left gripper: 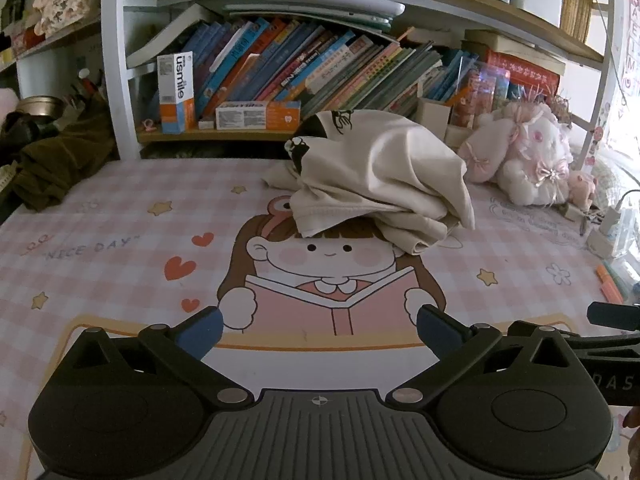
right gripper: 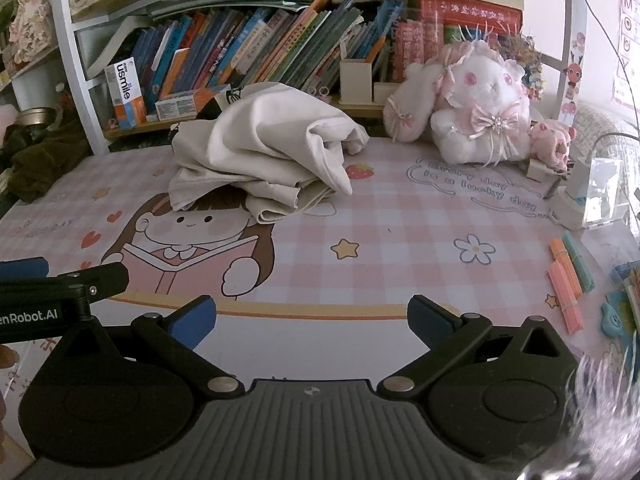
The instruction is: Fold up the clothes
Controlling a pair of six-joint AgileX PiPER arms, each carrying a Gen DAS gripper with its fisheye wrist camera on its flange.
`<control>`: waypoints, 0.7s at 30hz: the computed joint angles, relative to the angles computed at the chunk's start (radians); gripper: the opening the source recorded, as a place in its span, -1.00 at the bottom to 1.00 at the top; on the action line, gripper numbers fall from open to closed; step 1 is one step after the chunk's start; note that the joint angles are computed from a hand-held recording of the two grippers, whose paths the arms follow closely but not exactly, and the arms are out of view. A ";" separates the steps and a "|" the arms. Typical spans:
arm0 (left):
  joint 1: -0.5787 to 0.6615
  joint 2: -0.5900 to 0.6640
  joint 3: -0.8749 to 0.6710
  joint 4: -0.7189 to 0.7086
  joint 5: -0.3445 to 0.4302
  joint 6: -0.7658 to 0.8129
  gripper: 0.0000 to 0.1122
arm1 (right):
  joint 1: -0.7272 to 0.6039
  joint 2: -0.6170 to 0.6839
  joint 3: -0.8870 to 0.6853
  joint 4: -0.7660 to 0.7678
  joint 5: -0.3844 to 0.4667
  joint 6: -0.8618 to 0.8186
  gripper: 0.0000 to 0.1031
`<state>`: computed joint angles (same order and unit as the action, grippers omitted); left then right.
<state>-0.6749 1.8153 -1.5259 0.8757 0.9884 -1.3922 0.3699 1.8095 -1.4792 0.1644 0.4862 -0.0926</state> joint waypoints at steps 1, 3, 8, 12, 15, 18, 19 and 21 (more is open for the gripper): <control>-0.001 0.004 -0.001 0.002 0.000 -0.003 0.84 | 0.001 0.000 0.000 -0.003 0.001 0.003 1.00; -0.002 0.007 -0.003 0.002 0.002 -0.003 0.84 | -0.006 0.003 -0.006 0.009 0.006 -0.010 1.00; -0.009 0.012 -0.012 0.002 0.012 -0.004 0.84 | -0.007 0.010 -0.014 0.009 0.009 -0.009 1.00; -0.001 0.008 0.001 0.002 -0.003 -0.008 0.84 | -0.002 0.006 -0.008 0.000 0.007 0.002 1.00; 0.004 0.005 0.010 0.001 -0.013 -0.010 0.84 | -0.006 0.012 -0.015 0.007 0.012 -0.003 1.00; -0.003 0.009 0.003 0.000 -0.004 -0.011 0.84 | -0.007 0.016 -0.019 0.011 0.016 -0.005 1.00; -0.005 0.010 0.001 -0.001 0.000 -0.011 0.84 | -0.007 0.017 -0.020 0.011 0.016 -0.005 1.00; -0.004 0.010 -0.004 -0.005 0.002 -0.007 0.84 | -0.007 0.018 -0.019 0.012 0.016 -0.006 1.00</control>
<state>-0.6793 1.8257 -1.5298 0.8712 0.9903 -1.3991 0.3630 1.8271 -1.4987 0.1762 0.5018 -0.0986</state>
